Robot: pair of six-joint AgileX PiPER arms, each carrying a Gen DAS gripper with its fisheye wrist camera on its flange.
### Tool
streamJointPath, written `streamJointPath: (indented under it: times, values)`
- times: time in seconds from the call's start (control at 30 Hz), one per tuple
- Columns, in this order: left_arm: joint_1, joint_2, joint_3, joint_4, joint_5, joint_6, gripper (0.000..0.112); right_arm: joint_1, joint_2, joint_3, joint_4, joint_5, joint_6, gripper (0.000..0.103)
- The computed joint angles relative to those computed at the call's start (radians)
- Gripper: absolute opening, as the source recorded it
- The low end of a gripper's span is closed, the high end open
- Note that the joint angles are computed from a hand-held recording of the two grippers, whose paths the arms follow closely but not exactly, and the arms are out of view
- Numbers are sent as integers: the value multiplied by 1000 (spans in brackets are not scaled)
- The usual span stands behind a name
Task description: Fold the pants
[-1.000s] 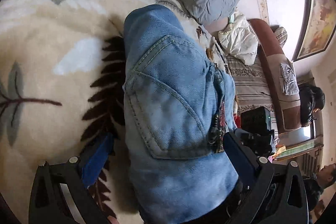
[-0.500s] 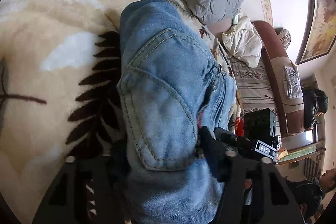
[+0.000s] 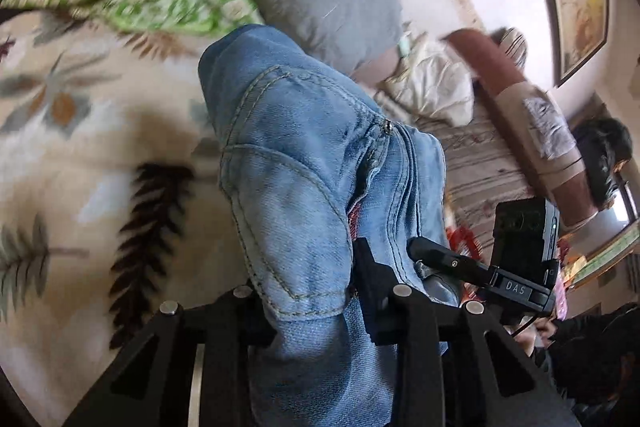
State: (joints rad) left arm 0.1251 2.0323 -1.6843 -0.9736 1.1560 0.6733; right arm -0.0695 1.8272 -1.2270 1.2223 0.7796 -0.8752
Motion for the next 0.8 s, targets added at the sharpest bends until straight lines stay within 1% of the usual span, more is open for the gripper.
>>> streamJointPath:
  times: [0.07,0.17,0.27,0.33,0.4,0.43,0.57,0.67,0.73,0.8]
  values:
    - [-28,37,-78,0,-6,-43,33,-13,18,-70,-62,15,63,29]
    - [-67,129,-205,22,-10,-124,33,-34,100,-205,-156,44,159,29]
    - [-108,259,-371,80,3,-248,33,-35,230,-365,-260,74,280,29]
    - [-126,338,-455,125,12,-304,33,-41,306,-432,-299,98,322,29]
    - [-133,391,-497,150,17,-336,33,-36,374,-483,-323,102,350,29]
    - [-134,426,-524,161,20,-345,33,-37,406,-498,-320,103,346,29]
    - [-109,469,-524,96,15,-276,35,-56,453,-480,-213,91,245,29]
    - [-114,486,-541,105,18,-280,38,-51,460,-459,-211,68,219,28]
    - [-115,498,-555,105,25,-289,39,-63,470,-450,-179,78,202,29]
    - [-119,505,-563,106,24,-295,40,-69,477,-449,-177,82,192,29]
